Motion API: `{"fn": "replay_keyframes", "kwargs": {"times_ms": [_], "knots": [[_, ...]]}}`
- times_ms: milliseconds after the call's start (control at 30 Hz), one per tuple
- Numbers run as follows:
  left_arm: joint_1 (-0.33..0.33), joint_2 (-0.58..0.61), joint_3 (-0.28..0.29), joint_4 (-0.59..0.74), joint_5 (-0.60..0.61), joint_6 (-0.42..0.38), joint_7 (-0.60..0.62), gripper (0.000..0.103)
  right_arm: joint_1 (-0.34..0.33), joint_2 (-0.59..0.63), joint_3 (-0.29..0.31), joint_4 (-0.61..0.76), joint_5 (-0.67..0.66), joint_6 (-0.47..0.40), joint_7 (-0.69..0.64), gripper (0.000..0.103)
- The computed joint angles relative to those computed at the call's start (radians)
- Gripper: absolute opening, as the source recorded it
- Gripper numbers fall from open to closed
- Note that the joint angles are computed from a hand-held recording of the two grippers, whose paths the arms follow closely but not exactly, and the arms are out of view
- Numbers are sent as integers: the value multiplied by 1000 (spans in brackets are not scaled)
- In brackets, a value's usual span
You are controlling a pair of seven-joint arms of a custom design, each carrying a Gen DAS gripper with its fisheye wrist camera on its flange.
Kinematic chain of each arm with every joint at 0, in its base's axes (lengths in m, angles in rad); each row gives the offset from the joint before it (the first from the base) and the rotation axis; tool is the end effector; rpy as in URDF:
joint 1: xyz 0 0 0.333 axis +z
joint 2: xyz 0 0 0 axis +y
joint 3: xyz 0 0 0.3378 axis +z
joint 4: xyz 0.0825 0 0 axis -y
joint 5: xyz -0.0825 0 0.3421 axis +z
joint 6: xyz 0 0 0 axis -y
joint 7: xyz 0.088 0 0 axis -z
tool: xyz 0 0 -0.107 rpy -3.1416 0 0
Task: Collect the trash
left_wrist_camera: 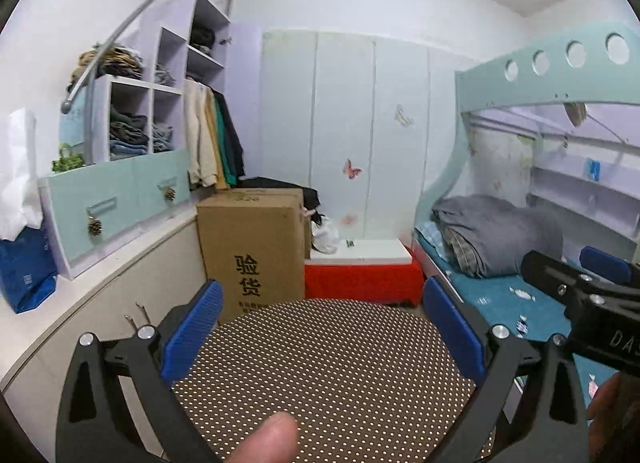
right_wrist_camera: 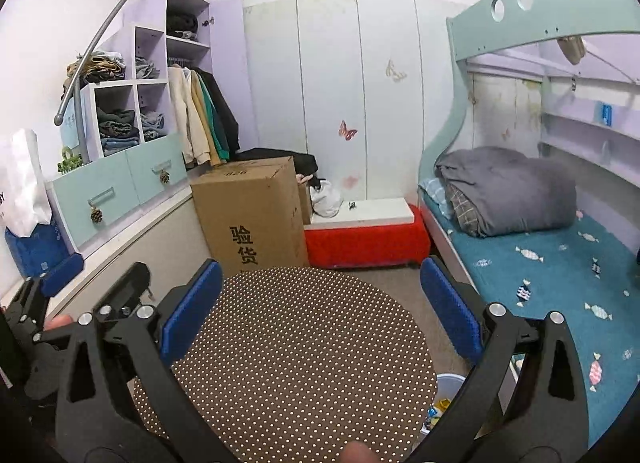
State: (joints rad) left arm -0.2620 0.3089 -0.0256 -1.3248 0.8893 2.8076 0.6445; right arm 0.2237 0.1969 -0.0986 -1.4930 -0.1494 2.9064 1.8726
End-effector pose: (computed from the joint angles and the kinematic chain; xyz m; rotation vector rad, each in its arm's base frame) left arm 0.6229 -0.2193 0.7130 -1.3938 1.4234 -1.0825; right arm 0.6197 0.0960 0.7345 -1.4066 1.4644 -0.8958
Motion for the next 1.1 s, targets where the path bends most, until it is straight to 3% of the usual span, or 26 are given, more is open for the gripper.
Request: {"fn": "replay_keyframes", "kwargs": {"times_ms": [267,1100], "knots": [[4,-26,10,-14,55,4,-64,98,7,-19,-11,-24,-31,31,48,97],[15,-23,-9,-5,23,-17,-24,98,5,-19,-16,-26,-69,33,89,97]]}}
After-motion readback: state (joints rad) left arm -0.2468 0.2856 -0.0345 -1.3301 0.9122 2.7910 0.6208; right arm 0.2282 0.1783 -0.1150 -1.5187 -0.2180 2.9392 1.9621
